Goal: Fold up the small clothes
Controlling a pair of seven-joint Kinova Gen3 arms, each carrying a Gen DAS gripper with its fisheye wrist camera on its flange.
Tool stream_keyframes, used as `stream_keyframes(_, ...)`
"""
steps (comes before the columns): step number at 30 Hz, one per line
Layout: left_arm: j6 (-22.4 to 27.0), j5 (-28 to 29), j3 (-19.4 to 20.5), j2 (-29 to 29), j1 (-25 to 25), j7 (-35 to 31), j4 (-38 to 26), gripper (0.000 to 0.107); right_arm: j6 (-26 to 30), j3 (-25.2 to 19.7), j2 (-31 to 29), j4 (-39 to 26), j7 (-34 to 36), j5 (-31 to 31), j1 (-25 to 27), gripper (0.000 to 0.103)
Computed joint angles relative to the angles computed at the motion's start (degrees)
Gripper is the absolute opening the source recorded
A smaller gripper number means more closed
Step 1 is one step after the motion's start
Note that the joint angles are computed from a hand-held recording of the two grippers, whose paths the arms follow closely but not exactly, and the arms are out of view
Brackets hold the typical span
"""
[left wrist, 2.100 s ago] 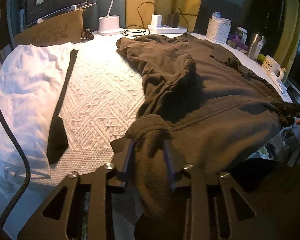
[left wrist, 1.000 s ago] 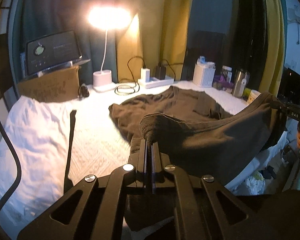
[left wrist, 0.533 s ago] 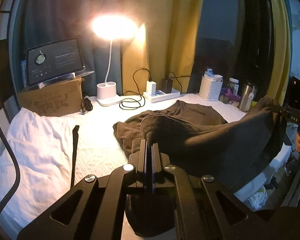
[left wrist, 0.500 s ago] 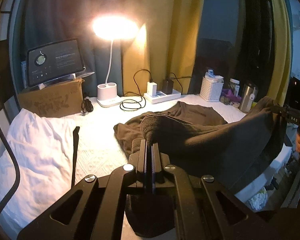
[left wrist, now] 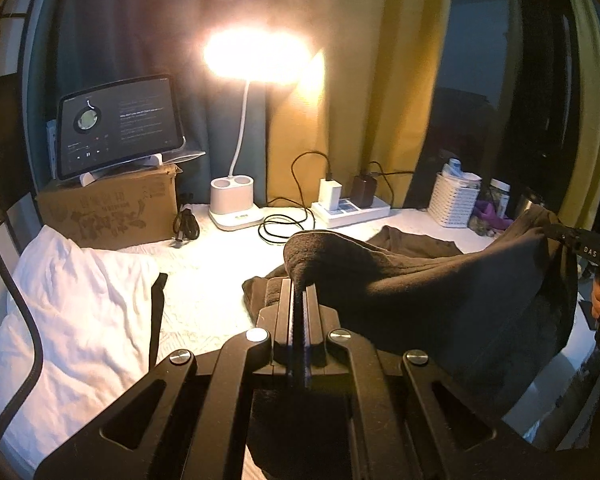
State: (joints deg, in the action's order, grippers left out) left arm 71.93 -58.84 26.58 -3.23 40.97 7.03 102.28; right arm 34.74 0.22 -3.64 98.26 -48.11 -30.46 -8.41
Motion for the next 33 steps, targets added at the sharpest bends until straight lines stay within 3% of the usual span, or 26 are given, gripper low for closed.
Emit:
stream_keyframes(7,-3.81,0.18,-3.23,0.84,-2.98,-1.88,-0.15,0.002,0.03,-2.04,6.61,-5.66,0.27,-0.47,0.68,0.018)
stream_keyframes(17,-9.53,2.32,-7.79,3.29,-7.23,-4.11,0.12,0.002,2.20,-6.96,18.29,-16.80,-3.92,5.57,1.59,0.018)
stream_keyframes(23,-11.64,4.18,-10.58,5.82,-8.87,-4.87,0.40,0.002,6.64,-8.72,26.54,-25.79,-6.63,10.03,0.57,0.018)
stream_keyframes(31,-19.26,5.06,-14.58,8.40,-11.23,-5.93,3.42,0.002,16.27,-7.79,37.89,-37.85,-11.34,15.37,-1.74,0.018)
stream_keyframes(33,-19.91,5.47,-15.30,9.13,-11.60,-7.11,3.11,0.002,16.65,-8.18,39.36,-39.03,-12.13,15.67,-1.36,0.023)
